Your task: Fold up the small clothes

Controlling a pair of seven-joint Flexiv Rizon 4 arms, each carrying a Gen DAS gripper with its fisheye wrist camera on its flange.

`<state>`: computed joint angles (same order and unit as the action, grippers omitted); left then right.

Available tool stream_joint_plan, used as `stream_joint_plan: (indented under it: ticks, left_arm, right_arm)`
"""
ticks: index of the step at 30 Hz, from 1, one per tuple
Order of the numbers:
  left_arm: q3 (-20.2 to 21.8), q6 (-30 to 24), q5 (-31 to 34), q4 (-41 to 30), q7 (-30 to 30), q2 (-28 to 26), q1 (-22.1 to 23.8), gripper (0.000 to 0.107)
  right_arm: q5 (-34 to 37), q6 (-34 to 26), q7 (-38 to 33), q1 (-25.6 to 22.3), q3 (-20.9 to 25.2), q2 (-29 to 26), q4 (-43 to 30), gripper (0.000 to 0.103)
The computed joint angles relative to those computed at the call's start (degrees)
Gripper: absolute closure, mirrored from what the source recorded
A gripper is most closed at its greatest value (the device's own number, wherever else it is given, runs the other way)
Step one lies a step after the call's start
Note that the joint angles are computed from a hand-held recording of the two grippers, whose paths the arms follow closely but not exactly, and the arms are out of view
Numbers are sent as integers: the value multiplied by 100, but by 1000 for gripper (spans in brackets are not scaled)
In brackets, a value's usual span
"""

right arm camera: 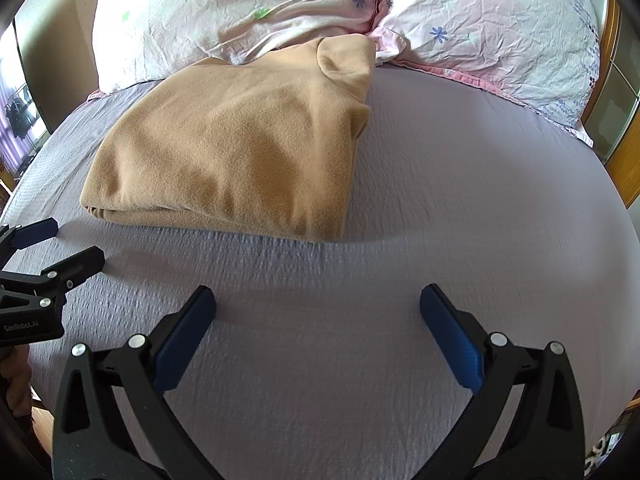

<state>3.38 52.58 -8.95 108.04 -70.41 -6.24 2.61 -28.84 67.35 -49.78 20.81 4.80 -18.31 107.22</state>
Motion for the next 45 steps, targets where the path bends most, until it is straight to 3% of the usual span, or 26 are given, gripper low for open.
stream_joint_plan:
  ticks: [28, 45]
  left_arm:
    - [3, -148, 80, -67, -87, -18, 7, 5]
    - [3, 51, 21, 53, -14, 14, 5, 5]
  right_arm:
    - [-13, -10, 31, 6, 0, 10, 8, 2]
    - [18, -13, -21, -7, 9, 0, -13, 2]
